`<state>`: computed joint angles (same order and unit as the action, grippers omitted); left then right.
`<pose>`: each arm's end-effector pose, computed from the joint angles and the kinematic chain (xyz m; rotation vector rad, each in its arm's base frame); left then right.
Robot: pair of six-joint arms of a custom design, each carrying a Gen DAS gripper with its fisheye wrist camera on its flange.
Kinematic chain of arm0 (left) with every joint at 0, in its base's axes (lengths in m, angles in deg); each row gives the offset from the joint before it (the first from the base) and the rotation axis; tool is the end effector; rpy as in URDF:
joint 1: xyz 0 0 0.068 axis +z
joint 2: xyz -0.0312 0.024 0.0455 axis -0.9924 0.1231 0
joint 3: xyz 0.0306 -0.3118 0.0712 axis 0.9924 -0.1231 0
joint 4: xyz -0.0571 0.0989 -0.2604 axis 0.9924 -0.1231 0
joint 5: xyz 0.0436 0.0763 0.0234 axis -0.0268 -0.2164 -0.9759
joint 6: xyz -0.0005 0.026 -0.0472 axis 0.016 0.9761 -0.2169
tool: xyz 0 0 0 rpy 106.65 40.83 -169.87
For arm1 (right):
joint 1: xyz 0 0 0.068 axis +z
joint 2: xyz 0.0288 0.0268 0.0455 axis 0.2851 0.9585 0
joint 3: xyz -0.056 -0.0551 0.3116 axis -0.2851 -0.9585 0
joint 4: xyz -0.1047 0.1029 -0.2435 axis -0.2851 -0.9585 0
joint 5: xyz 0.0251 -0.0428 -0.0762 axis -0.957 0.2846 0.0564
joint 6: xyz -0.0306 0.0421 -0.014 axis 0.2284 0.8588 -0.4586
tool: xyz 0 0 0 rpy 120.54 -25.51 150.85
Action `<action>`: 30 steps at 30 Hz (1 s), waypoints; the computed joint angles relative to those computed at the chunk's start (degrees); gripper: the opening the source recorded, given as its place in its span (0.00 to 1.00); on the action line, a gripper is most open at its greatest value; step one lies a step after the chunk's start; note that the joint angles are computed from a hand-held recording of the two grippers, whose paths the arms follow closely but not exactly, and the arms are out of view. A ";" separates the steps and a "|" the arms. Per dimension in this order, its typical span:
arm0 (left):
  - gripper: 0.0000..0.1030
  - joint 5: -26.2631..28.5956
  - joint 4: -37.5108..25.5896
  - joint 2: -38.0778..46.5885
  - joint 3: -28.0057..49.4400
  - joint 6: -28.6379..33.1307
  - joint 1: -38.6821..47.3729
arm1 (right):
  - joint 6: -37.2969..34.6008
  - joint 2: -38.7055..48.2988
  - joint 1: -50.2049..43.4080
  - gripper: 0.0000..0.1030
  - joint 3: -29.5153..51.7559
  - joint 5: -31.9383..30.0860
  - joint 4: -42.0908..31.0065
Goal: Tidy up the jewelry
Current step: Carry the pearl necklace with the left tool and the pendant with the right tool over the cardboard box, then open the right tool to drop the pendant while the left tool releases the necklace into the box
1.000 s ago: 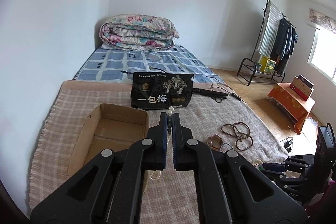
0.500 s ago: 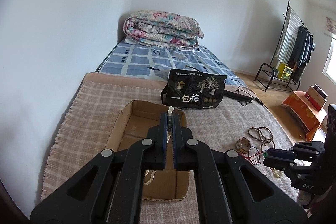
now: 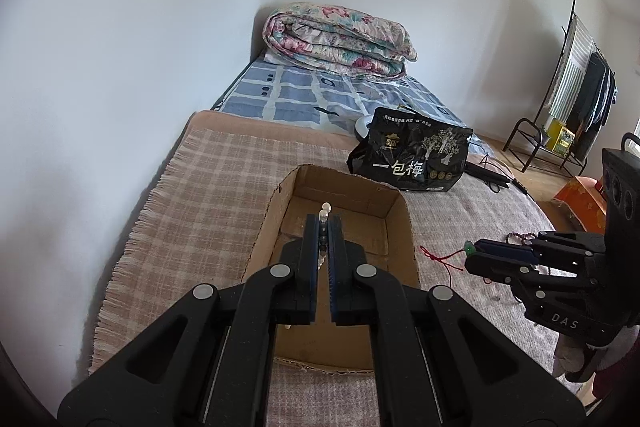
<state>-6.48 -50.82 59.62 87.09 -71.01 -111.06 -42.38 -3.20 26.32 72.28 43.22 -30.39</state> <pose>0.1941 -0.0949 0.1604 -0.0506 2.1944 -0.2799 0.2342 0.0523 0.1558 -0.7005 2.2712 0.3478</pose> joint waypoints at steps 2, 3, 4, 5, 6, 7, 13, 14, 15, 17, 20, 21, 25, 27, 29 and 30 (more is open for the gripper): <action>0.01 0.97 1.38 1.08 -0.61 0.27 1.03 | 1.31 3.04 1.40 0.13 1.08 1.17 1.97; 0.01 1.17 1.84 1.46 -0.86 0.25 1.26 | 1.91 4.35 2.03 0.13 1.59 1.64 2.69; 0.01 1.54 2.58 2.04 -1.17 0.26 1.62 | 2.52 5.55 2.65 0.13 2.09 2.04 3.33; 0.01 1.92 3.33 2.64 -1.46 0.21 1.93 | 3.07 6.56 3.27 0.13 2.49 2.40 3.88; 0.01 2.33 4.06 3.29 -1.71 0.20 2.26 | 3.55 7.35 3.89 0.13 2.73 2.83 4.40; 0.01 2.61 4.79 4.01 -1.94 0.19 2.50 | 3.77 8.55 4.33 0.13 3.19 3.26 4.91; 0.01 3.75 7.90 7.65 -2.65 -0.02 3.06 | 5.09 14.14 6.51 0.14 4.47 5.36 7.27; 0.01 4.02 8.34 8.26 -2.65 -0.16 3.18 | 5.28 14.92 6.54 0.14 4.51 5.44 7.59; 0.01 4.25 8.64 8.77 -2.68 -0.39 3.29 | 5.42 15.69 6.55 0.14 4.55 5.42 7.81; 0.01 4.77 9.49 10.02 -2.77 -0.65 3.47 | 5.57 17.07 6.60 0.14 4.58 5.63 8.18; 0.01 5.12 9.12 11.47 -2.31 -1.11 3.33 | 5.48 18.46 6.48 0.25 4.37 5.88 8.93; 0.01 5.32 8.78 11.76 -2.10 -1.30 3.34 | 5.47 18.51 6.44 0.30 4.19 5.96 9.15; 0.01 6.65 8.55 11.79 -2.15 -2.13 3.83 | 5.54 17.80 6.00 0.34 3.58 6.15 9.48; 0.02 6.17 7.99 11.63 -2.02 -2.15 3.62 | 5.46 17.02 5.55 0.38 3.23 5.98 9.50; 0.02 5.74 7.17 11.29 -1.89 -2.28 3.19 | 5.46 16.07 5.08 0.40 2.75 5.81 9.52; 0.02 5.59 6.99 11.16 -1.84 -2.31 3.06 | 5.47 15.66 4.87 0.40 2.54 5.72 9.49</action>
